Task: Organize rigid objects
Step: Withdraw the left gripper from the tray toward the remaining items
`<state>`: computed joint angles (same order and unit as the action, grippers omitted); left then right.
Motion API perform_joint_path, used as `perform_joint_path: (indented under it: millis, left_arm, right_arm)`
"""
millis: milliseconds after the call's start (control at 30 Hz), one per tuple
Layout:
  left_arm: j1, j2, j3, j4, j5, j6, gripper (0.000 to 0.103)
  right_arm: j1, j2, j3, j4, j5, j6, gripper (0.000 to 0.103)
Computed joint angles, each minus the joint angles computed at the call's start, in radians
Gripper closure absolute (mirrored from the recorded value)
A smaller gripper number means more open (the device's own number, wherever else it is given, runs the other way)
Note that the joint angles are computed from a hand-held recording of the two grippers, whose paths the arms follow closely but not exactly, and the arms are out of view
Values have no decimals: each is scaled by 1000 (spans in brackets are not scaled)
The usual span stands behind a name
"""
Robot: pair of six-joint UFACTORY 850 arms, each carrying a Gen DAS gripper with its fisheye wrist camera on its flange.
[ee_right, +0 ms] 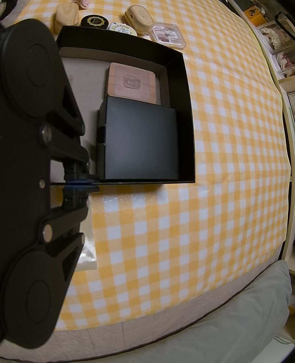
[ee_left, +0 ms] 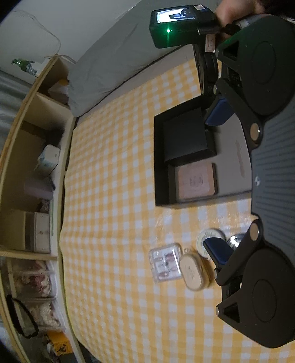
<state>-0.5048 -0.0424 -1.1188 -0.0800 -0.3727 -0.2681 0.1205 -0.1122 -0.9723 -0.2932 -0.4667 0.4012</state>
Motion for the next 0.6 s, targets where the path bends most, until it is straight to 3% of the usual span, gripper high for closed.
perform_joint_path:
  millis: [333, 600]
  left_arm:
    - [64, 53, 56, 298, 1, -256, 0]
    - [160, 65, 81, 356, -44, -310, 0]
  right_arm:
    - [2, -2, -1, -4, -1, 4, 101]
    - [4, -4, -2, -5, -1, 7, 101]
